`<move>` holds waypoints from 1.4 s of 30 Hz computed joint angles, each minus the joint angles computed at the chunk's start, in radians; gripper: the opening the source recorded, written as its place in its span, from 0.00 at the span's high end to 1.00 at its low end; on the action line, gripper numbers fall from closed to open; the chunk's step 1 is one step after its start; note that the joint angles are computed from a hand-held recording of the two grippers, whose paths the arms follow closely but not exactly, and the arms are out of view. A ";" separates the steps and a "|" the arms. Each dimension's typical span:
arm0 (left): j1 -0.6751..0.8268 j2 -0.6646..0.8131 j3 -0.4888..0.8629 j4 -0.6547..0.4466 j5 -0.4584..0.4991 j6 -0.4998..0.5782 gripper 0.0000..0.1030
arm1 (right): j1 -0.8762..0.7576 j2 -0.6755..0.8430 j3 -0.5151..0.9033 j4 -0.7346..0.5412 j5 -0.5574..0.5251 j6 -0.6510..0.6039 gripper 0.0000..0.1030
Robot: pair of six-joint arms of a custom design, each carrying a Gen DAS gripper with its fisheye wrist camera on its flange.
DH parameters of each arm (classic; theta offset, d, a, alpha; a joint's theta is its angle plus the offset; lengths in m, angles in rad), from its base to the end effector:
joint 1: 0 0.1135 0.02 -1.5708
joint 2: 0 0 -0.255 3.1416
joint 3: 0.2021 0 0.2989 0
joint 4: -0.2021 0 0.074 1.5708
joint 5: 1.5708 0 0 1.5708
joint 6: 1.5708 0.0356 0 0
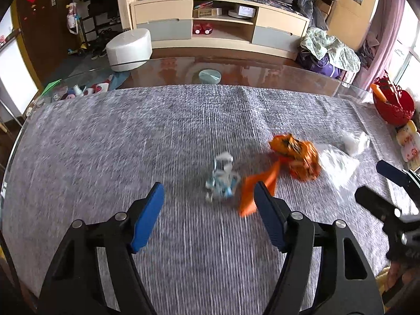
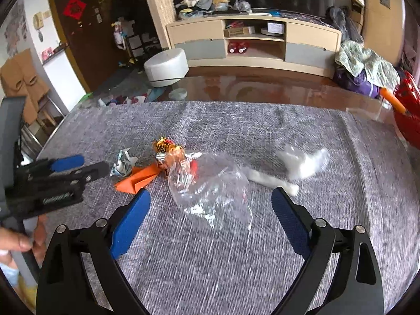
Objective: Collect trash
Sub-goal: 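Grasp the small white wrapper with the left tool while the right tool grasps the clear plastic bag, then carry the wrapper and plastic bag down to the bin and release both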
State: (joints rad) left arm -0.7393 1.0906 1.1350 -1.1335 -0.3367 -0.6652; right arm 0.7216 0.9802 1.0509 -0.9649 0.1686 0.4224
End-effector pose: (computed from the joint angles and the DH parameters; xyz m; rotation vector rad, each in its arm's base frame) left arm 0.1867 -0.1543 0.3172 -0.0120 2.5633 -0.0740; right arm 0.1797 0.1502 0.3208 -0.2954 2.4526 0.2948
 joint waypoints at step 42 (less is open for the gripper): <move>-0.566 0.011 0.239 -0.358 -0.272 -0.468 0.86 | 0.254 -0.334 0.081 -0.394 0.165 0.238 0.77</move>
